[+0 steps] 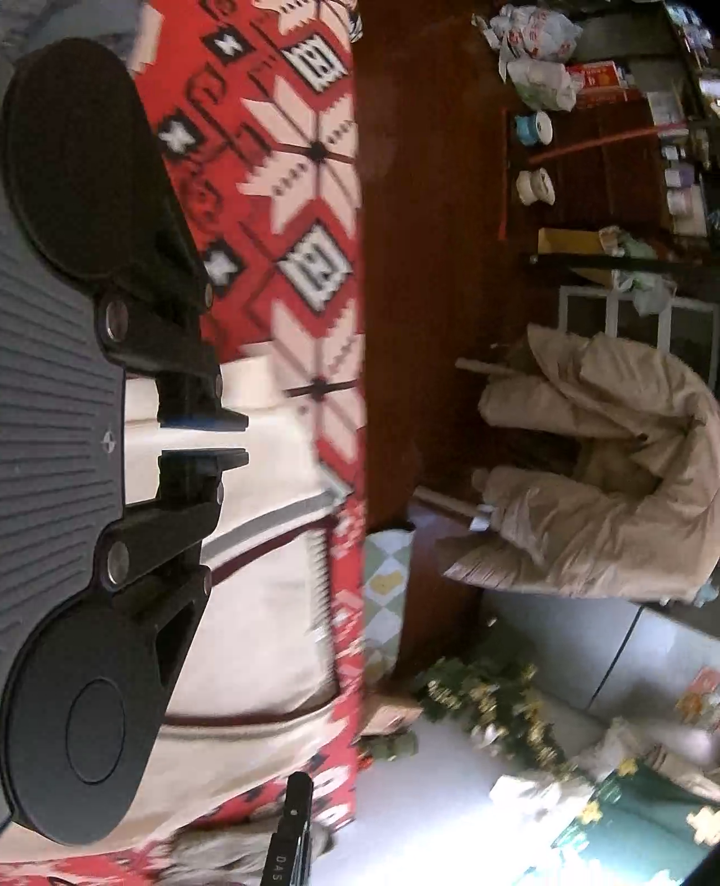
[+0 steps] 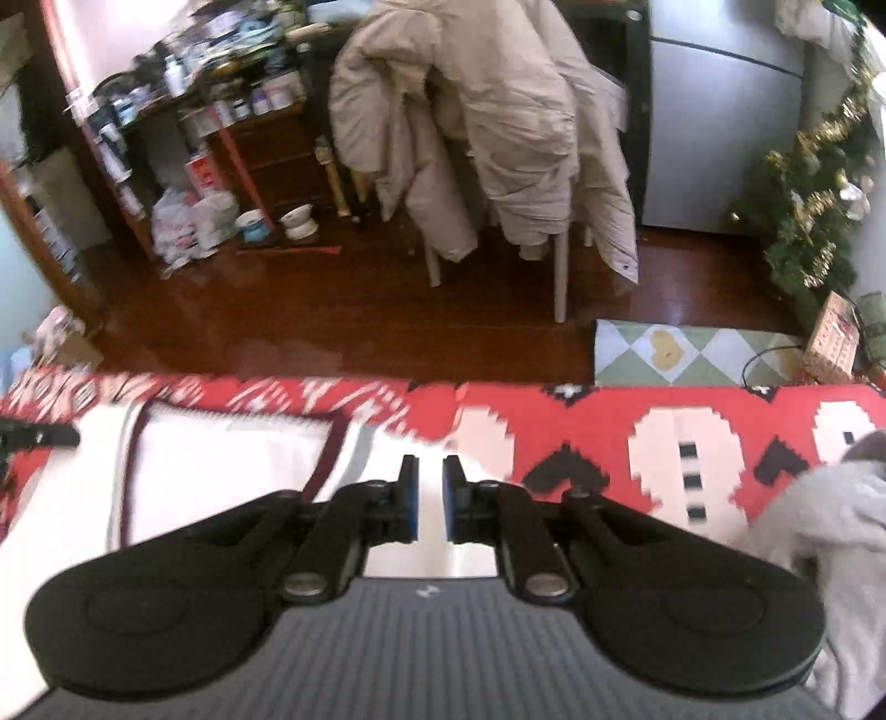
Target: Fold clothes
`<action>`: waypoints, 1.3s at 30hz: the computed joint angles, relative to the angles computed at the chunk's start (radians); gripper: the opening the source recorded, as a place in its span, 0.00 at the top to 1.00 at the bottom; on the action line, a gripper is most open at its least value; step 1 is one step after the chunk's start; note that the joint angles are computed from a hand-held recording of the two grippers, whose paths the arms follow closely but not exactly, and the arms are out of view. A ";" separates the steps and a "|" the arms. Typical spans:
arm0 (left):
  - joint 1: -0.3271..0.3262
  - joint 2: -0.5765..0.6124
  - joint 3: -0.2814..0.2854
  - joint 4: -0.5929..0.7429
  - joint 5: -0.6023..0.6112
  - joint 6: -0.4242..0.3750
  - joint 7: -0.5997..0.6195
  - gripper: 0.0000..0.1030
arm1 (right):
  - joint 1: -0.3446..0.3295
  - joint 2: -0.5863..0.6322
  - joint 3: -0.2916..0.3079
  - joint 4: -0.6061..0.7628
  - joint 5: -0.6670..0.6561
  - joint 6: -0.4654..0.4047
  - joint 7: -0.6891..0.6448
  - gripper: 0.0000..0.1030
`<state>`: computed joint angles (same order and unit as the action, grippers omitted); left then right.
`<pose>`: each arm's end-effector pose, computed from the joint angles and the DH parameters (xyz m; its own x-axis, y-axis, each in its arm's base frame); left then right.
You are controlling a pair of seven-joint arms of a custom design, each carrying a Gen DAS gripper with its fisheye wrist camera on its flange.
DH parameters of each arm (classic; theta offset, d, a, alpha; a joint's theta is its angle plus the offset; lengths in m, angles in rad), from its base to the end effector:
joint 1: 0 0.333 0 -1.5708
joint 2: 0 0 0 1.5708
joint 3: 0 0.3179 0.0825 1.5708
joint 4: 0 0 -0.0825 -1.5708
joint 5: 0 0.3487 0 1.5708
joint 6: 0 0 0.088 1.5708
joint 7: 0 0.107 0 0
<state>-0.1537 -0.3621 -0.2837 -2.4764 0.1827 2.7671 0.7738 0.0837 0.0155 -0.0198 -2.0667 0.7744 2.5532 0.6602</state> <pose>0.3938 -0.2037 0.5101 0.1171 -0.9666 0.2280 -0.7860 -0.2305 -0.5737 0.5564 0.0260 0.4920 0.4588 -0.8704 -0.1787 -0.7308 -0.2553 -0.6330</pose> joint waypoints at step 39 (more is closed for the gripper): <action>-0.064 0.324 -0.001 0.307 0.240 -0.051 -0.112 0.94 | 0.101 0.039 0.078 -0.010 -0.101 0.074 0.055 0.87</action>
